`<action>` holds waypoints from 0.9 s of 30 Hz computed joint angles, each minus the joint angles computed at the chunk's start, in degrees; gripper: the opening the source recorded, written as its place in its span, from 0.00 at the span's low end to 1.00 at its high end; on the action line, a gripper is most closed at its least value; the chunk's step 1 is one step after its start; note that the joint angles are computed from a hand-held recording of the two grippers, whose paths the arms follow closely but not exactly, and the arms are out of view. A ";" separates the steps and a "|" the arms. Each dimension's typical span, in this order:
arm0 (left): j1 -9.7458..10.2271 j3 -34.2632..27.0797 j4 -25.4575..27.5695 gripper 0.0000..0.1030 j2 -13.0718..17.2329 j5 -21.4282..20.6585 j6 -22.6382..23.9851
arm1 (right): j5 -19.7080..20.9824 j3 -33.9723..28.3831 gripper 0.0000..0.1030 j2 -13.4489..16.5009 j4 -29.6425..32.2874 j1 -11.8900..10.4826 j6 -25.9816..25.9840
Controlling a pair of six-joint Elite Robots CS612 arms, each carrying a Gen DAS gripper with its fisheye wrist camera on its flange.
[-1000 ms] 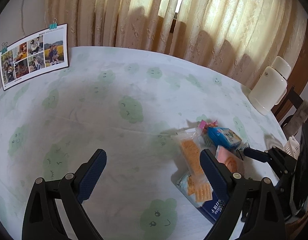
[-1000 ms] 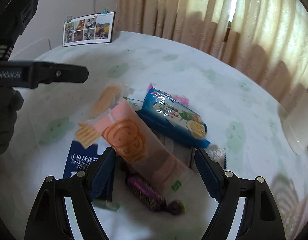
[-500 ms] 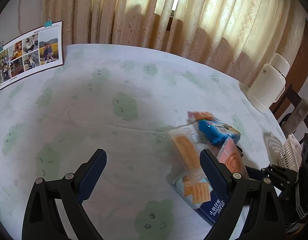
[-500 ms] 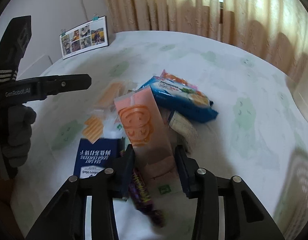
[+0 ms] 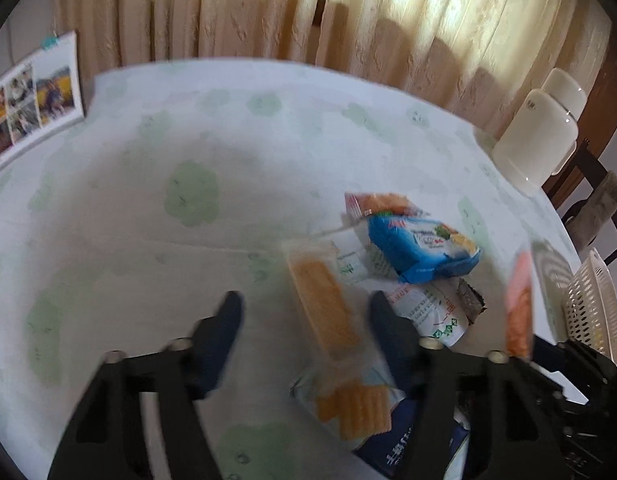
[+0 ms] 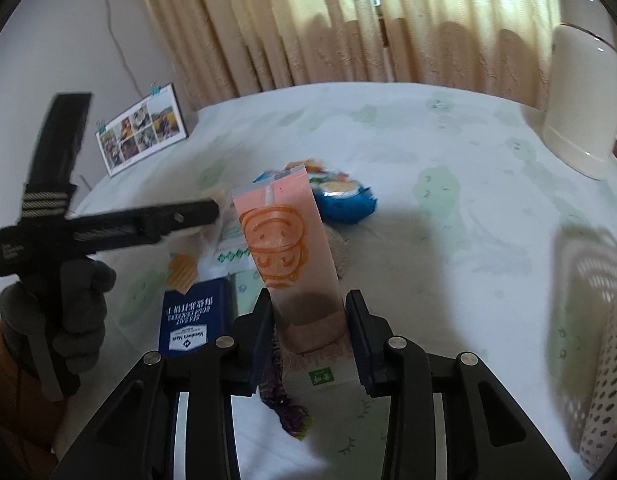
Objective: Organize snacks
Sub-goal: 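Grasp the clear cracker packet with the left tool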
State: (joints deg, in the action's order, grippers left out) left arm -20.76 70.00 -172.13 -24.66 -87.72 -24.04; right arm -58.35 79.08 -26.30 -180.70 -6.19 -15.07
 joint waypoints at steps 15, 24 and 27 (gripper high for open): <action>-0.38 1.69 -3.27 0.30 -0.61 3.38 0.51 | 1.08 1.13 0.36 0.31 -9.84 -1.20 7.09; -0.35 4.38 -8.84 0.30 -2.04 3.45 -0.08 | -2.82 2.07 0.36 0.38 -18.58 -1.69 12.67; -0.43 4.68 -9.27 0.30 -2.20 3.34 -0.01 | -5.03 2.58 0.36 0.31 -21.95 -1.87 14.75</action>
State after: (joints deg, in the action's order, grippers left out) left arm -21.20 74.68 -181.40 -26.86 -84.38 -24.05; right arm -63.38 81.66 -25.99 -202.65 -8.07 -0.32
